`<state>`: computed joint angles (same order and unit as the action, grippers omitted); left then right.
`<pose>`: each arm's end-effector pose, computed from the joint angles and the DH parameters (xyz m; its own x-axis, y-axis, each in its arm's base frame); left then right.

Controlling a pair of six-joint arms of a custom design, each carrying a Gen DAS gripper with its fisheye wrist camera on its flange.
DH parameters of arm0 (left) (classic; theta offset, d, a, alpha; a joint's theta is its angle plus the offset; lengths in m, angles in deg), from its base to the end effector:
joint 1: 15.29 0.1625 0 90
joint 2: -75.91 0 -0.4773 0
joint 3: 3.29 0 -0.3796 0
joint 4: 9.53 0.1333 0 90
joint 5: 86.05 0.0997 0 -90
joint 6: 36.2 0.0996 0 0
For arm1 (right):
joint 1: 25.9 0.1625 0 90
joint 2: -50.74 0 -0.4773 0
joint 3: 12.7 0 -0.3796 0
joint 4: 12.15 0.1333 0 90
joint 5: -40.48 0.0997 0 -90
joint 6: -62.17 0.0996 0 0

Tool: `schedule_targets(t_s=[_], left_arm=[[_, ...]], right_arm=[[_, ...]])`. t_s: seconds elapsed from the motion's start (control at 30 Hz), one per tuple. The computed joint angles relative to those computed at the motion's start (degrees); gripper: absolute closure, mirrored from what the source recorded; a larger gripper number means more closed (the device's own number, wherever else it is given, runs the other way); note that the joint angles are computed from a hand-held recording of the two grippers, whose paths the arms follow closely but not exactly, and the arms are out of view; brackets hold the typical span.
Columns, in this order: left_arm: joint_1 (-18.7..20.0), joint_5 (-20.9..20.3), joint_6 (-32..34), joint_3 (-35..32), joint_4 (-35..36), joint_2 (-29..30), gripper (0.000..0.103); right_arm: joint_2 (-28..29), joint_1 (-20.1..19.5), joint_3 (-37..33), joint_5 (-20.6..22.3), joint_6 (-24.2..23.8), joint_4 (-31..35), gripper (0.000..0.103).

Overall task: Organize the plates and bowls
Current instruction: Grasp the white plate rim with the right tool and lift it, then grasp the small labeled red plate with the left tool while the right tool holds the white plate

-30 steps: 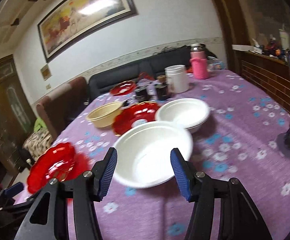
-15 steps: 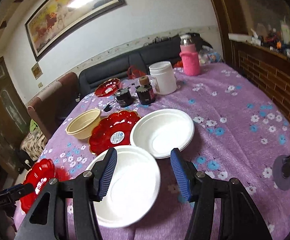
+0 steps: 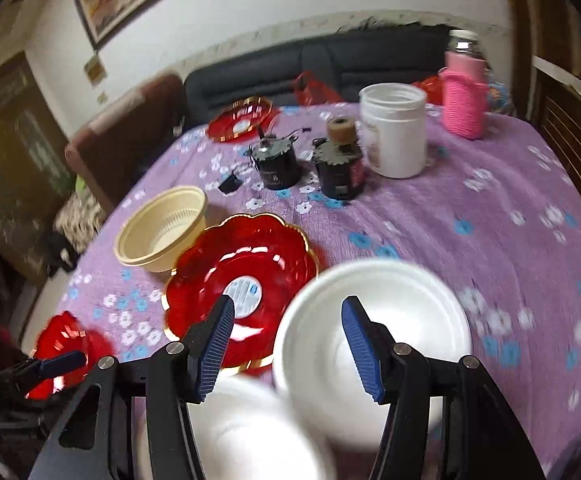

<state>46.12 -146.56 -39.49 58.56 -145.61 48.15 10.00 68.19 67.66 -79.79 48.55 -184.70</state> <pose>-0.2477 -0.8356 0.1080 -0.8388 0.2769 -0.4688 0.4207 0.8762 -0.2350 0.1389 -0.7777 0.2369 -0.8487 0.1010 0.5191 -0.2594 0.7759 -0.5750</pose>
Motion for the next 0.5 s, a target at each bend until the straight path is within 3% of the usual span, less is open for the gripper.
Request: schedule_targets(t_s=[0.13, 0.2, 0.5], left_arm=[[1.2, -1.1, -2.8, -7.0, 5.6, 3.9, 0.050], [1.7, -1.9, -4.1, -9.9, 8.0, 5.4, 0.053], [2.9, -2.7, -6.7, -18.9, 12.9, 10.7, 0.053]], right_arm=[[3.7, -0.8, -9.4, -1.8, -0.7, 11.5, 0.043], [5.7, -1.2, -14.2, -2.2, -0.8, 17.9, 0.043], [12.9, -2.3, -28.8, -5.3, -1.0, 29.7, 0.045]])
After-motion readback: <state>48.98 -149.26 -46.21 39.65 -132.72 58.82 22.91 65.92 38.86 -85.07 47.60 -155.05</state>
